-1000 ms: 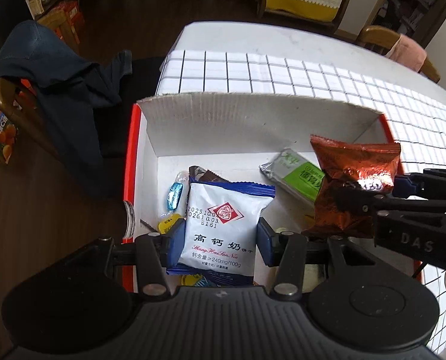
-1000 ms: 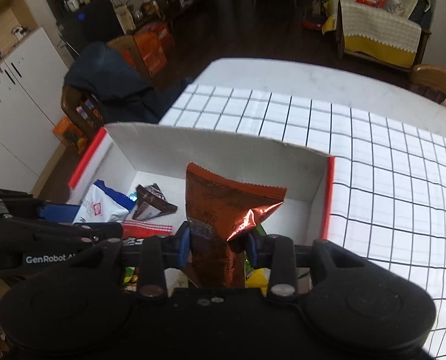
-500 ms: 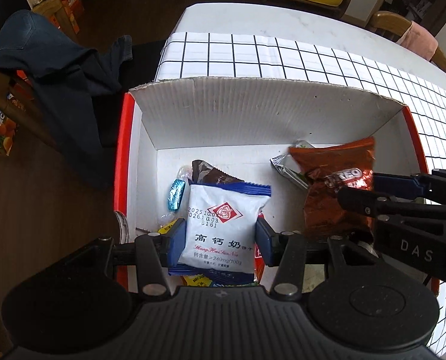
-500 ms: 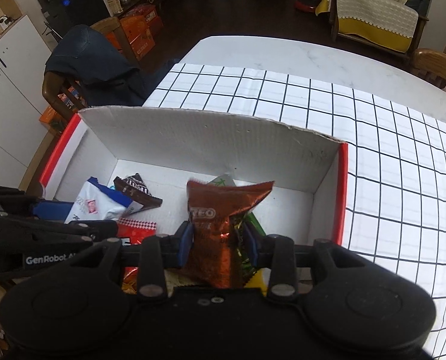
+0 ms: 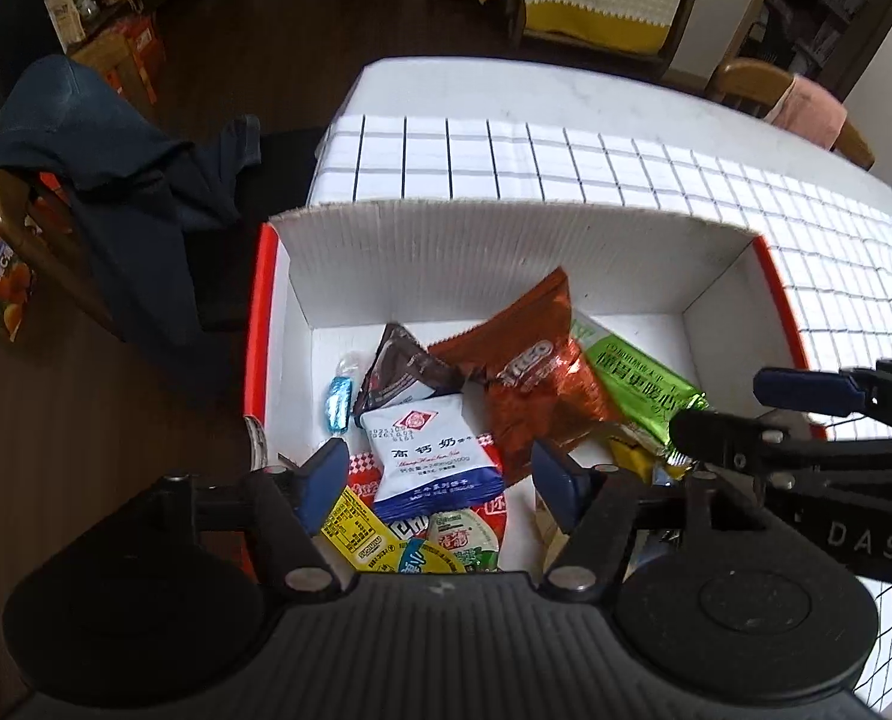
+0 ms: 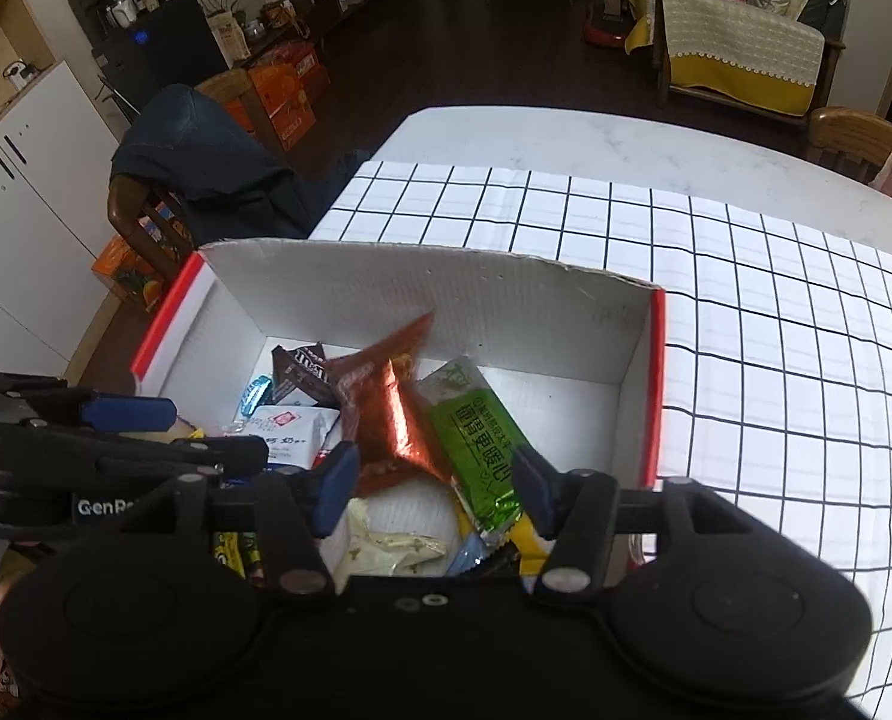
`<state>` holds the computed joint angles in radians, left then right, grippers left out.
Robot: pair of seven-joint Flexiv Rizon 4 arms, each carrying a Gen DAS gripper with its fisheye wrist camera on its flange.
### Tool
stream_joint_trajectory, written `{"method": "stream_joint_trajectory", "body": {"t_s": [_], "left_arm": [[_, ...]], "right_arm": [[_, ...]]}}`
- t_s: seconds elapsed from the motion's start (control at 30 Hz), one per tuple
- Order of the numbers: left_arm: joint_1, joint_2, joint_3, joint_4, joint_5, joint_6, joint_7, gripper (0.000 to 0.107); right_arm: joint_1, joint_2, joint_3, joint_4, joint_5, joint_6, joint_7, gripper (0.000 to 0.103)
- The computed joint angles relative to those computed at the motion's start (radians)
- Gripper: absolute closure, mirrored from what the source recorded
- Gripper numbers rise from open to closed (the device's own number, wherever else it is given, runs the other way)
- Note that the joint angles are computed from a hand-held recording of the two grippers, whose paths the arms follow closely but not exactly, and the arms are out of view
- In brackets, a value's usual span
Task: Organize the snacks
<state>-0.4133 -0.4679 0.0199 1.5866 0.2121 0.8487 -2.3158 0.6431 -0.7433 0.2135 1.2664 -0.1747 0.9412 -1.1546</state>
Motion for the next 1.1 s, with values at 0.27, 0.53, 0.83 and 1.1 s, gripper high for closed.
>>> {"method": "stream_joint_trajectory", "body": {"t_s": [0.27,0.53,0.83,1.1], "left_arm": [[-0.044,0.053,0.04,0.035,0.104,0.057,-0.145,0.025],[-0.064,0.101,0.036,0.053,0.219,0.072,-0.224,0.023],[-0.073,0.159,0.01,0.076,0.284,0.037,-0.255,0.022],[-0.083,0.215,-0.021,0.102,0.363,0.023,-0.302,0.022]], "right_arm": [[0.001,0.061,-0.01,0.094,-0.006,0.095,0.06,0.02],[-0.001,0.116,-0.015,0.197,-0.031,0.229,0.136,0.003],[0.005,0.188,-0.024,0.31,-0.082,0.356,0.196,0.0],[0.088,0.284,-0.153,0.484,-0.236,0.512,0.331,0.0]]}}
